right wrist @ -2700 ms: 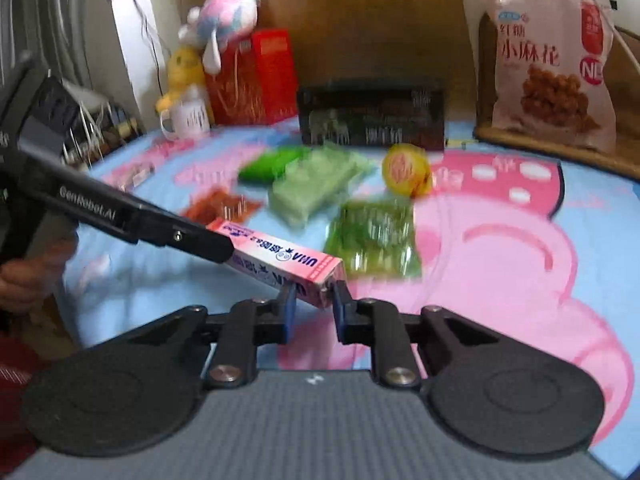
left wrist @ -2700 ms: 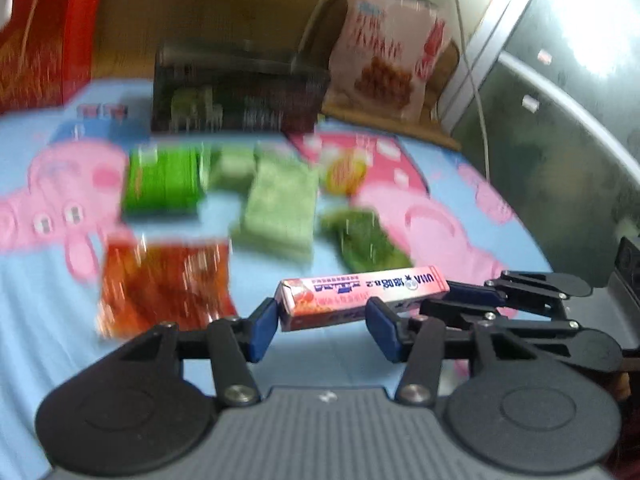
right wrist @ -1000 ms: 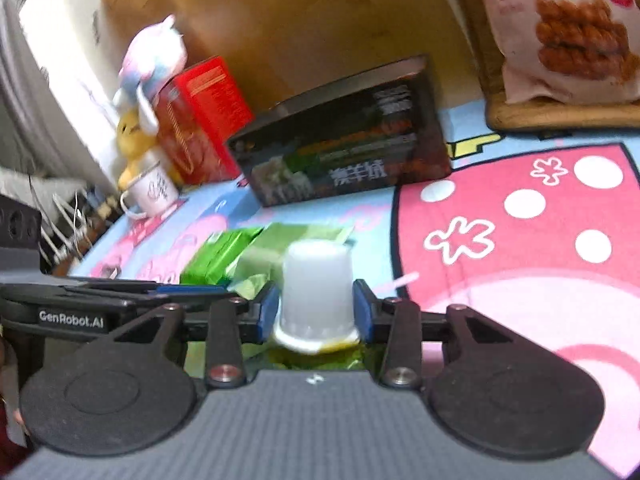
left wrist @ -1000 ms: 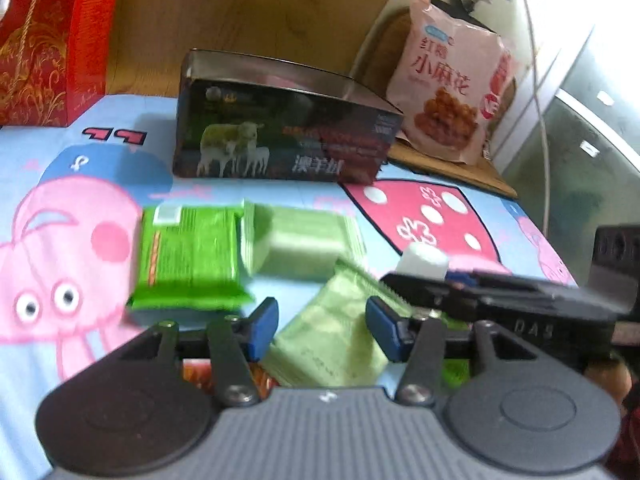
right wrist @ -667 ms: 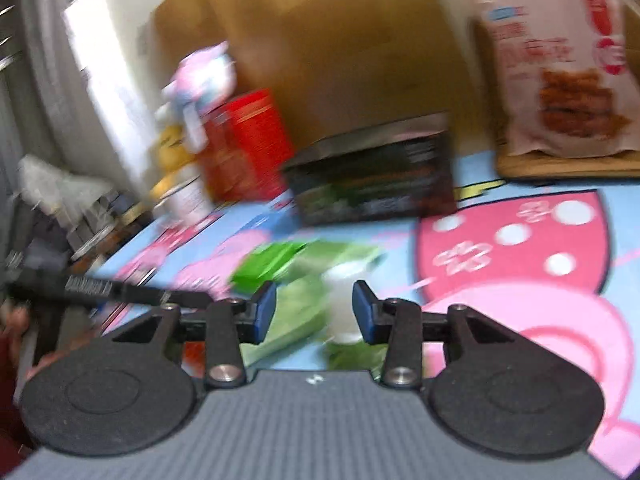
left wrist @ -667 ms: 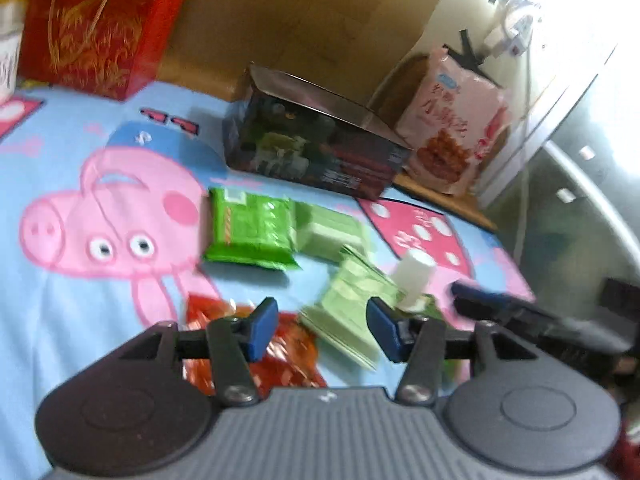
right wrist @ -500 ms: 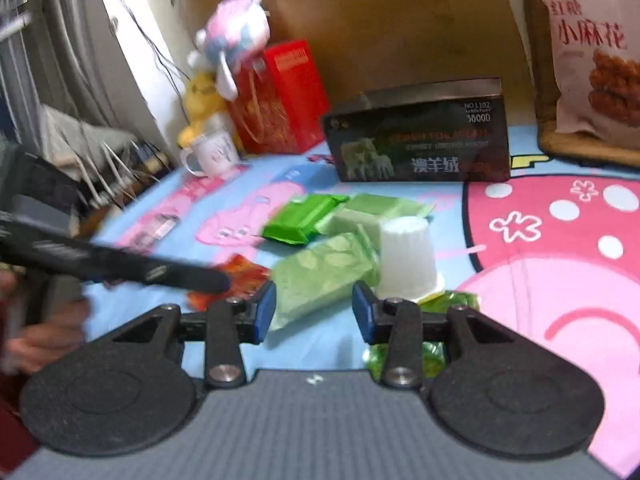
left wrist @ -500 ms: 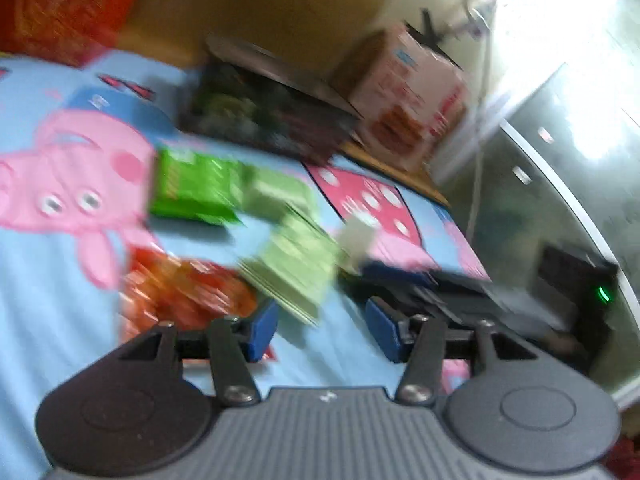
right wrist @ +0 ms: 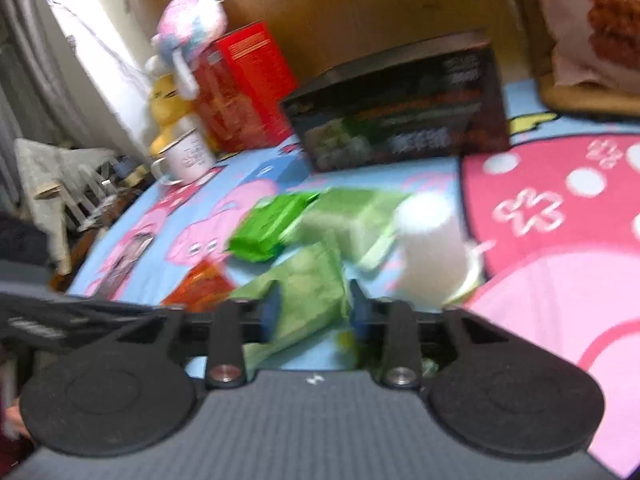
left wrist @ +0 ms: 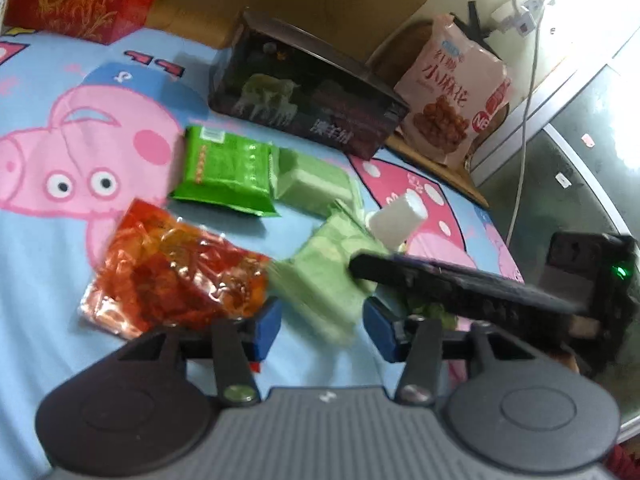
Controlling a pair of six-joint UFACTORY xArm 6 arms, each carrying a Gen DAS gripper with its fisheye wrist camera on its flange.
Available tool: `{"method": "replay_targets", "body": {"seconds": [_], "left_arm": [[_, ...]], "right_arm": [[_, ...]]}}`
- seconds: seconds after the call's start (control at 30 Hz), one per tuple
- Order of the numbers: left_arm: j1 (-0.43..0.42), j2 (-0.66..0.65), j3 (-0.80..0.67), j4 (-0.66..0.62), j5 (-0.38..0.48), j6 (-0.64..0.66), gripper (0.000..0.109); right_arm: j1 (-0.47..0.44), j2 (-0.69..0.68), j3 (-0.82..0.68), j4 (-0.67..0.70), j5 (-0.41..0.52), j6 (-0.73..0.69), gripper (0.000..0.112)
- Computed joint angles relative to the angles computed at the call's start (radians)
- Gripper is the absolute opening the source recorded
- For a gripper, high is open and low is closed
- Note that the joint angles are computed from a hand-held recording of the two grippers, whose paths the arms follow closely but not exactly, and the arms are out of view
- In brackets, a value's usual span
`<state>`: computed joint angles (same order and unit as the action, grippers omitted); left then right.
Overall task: Organize snacks
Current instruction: 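Grasp the light green pack with the left gripper, then lift the light green pack into the black tin box and release it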
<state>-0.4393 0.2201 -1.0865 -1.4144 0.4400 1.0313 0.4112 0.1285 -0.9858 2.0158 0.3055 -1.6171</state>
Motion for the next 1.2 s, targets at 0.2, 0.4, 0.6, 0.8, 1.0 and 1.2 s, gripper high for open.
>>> {"method": "replay_targets", "body": {"seconds": [0.2,0.4,0.6,0.8,1.0,1.2], "left_arm": [[0.027,-0.064,0.069,0.042,0.064,0.038,0.032],[-0.01,-0.135,0.137,0.055,0.014,0.085,0.031],[-0.02,-0.125,-0.014,0.183,-0.04,-0.03,0.032],[-0.047,-0.026,-0.352,0.267,-0.151,-0.068,0.037],[-0.035,0.253,-0.675,0.485,-0.191,-0.306,0.045],[0.013,0.555,-0.938,0.941,-0.069,-0.766,0.046]], "right_arm": [[0.096,-0.151,0.158,0.042,-0.038,-0.151,0.024],[0.116,-0.205,0.246,0.04,-0.003,-0.148,0.02],[0.086,-0.211,0.151,-0.101,-0.039,-0.021,0.019],[0.014,-0.2,-0.094,-0.481,-0.092,0.217,0.019],[-0.048,0.011,-0.369,-0.749,-0.111,0.439,0.02],[-0.097,0.311,-0.544,-0.922,-0.049,0.696,0.02]]}}
